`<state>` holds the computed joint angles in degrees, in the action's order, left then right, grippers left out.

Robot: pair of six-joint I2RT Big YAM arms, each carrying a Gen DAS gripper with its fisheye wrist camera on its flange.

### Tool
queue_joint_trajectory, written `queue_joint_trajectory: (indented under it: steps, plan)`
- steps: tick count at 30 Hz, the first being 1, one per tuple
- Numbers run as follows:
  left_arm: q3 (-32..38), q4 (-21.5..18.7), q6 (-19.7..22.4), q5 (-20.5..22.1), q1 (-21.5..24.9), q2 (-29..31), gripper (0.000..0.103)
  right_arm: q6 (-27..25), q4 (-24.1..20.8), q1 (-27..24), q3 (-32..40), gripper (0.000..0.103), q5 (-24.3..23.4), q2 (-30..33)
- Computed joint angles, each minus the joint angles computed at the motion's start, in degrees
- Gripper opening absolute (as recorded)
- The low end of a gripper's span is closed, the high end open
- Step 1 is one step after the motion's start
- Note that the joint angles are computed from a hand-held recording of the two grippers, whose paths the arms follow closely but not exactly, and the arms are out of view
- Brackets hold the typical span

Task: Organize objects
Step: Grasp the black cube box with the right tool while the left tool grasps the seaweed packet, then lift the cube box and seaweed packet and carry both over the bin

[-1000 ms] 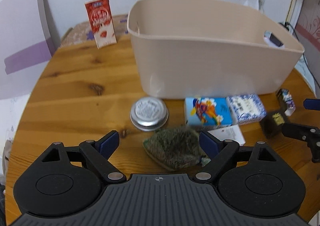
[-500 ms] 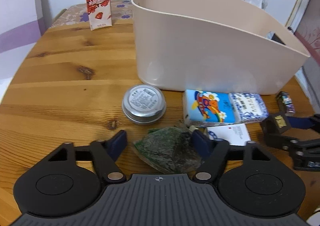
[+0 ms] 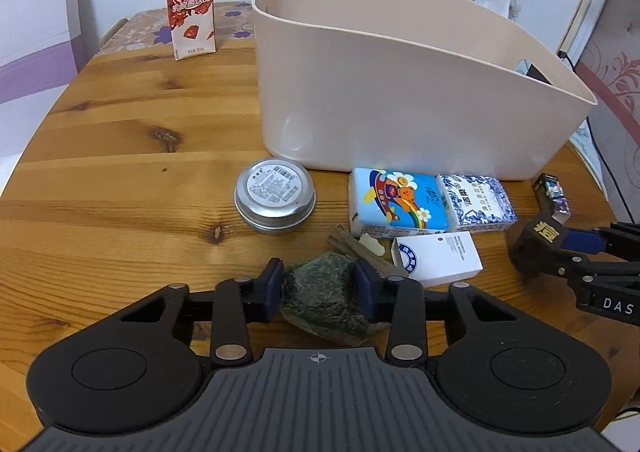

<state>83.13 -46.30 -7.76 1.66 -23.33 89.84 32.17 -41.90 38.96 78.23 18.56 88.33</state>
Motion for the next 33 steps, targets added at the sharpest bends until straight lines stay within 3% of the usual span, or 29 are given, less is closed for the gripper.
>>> queue_joint_trajectory:
  steps: [17, 27, 33]
  plan:
    - [-1.89, 1.77, 0.45, -0.99, -0.48, -4.3, 0.033, -0.68, 2.85, 1.56, -2.97, 0.042, 5.44, -5.17]
    - [2.34, 3.78, 2.62, -1.51, -0.79, -5.57, 0.033, -4.71, 6.3, 1.37, -2.69, 0.042, 10.86, -8.89]
    - [8.11, 4.27, 3.72, -2.22, -0.94, -2.96, 0.033, -8.47, 9.54, 0.41, -1.06, 0.042, 12.8, -9.49]
